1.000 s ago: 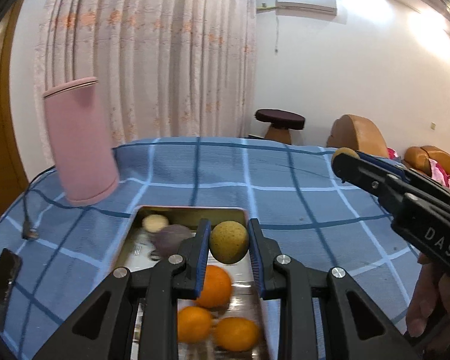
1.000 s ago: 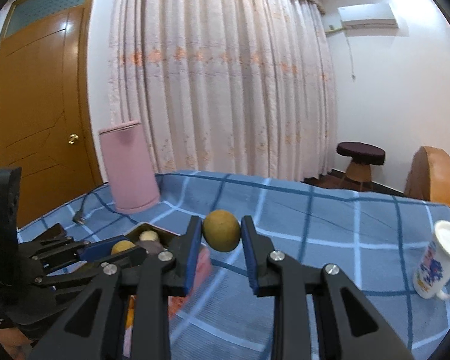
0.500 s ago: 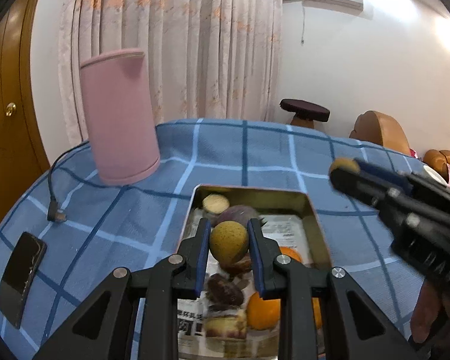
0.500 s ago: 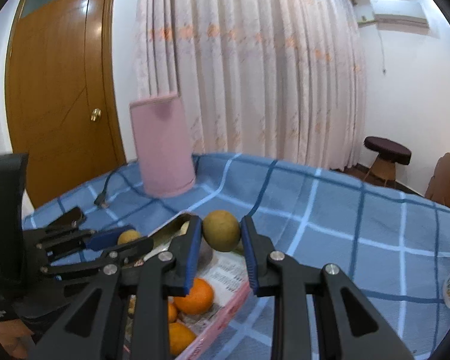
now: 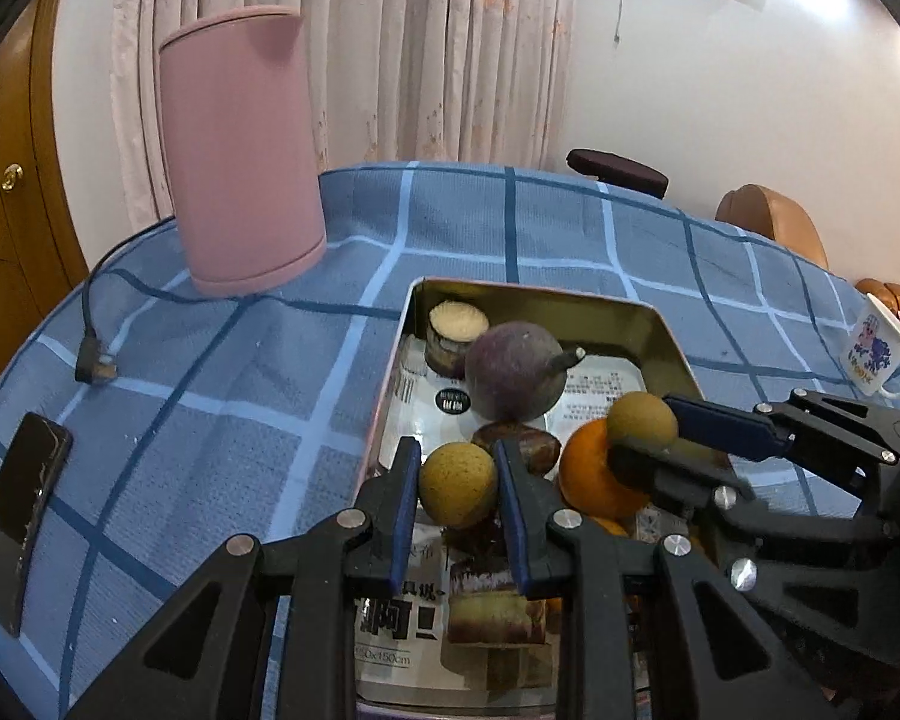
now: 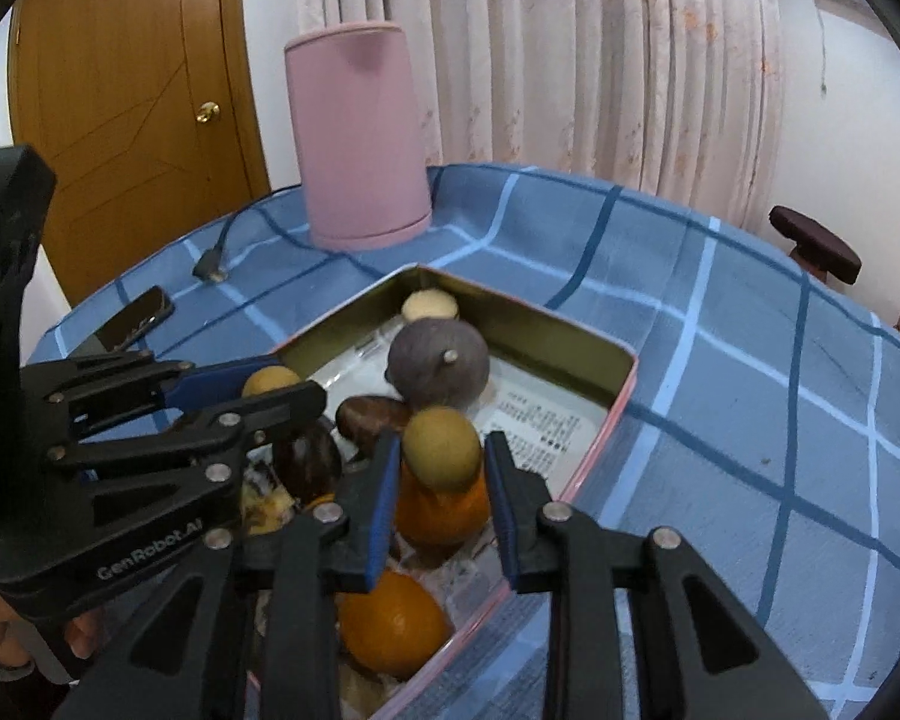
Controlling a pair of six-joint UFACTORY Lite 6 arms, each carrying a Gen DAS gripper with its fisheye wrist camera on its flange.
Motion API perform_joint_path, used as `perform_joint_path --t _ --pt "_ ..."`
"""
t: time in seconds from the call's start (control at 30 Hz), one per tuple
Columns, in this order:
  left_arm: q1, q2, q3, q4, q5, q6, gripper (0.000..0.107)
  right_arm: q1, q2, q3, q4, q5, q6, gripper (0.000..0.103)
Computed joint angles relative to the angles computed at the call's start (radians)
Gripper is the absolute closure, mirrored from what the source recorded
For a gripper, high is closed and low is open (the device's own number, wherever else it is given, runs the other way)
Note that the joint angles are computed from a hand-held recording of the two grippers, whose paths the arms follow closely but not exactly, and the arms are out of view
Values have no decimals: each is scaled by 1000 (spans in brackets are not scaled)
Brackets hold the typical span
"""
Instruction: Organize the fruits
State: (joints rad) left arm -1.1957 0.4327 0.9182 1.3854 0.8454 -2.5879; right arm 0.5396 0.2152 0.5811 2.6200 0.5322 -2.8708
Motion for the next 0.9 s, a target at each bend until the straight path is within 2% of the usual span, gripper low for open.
perform_joint_path --t 0.1,0.13,0.2,0.33,0.6,0.9 --pt "-11 -15 -8 -15 11 -5 73 -13 -35 -31 -20 17 13 45" --pt "-16 -20 -10 -22 18 -5 64 -20 -51 -42 -29 21 21 44" --pt "-32 -32 -11 -28 34 -5 60 -33 -86 -66 -30 30 21 36" --pt "-71 -36 9 -73 91 24 44 -85 -177 -125 -78 47 53 32" --pt "-127 -39 64 -96 155 59 43 -227 -381 -253 -177 78 127 21" --pt "-168 -14 136 -123 203 110 43 -362 -526 -336 -329 109 249 16"
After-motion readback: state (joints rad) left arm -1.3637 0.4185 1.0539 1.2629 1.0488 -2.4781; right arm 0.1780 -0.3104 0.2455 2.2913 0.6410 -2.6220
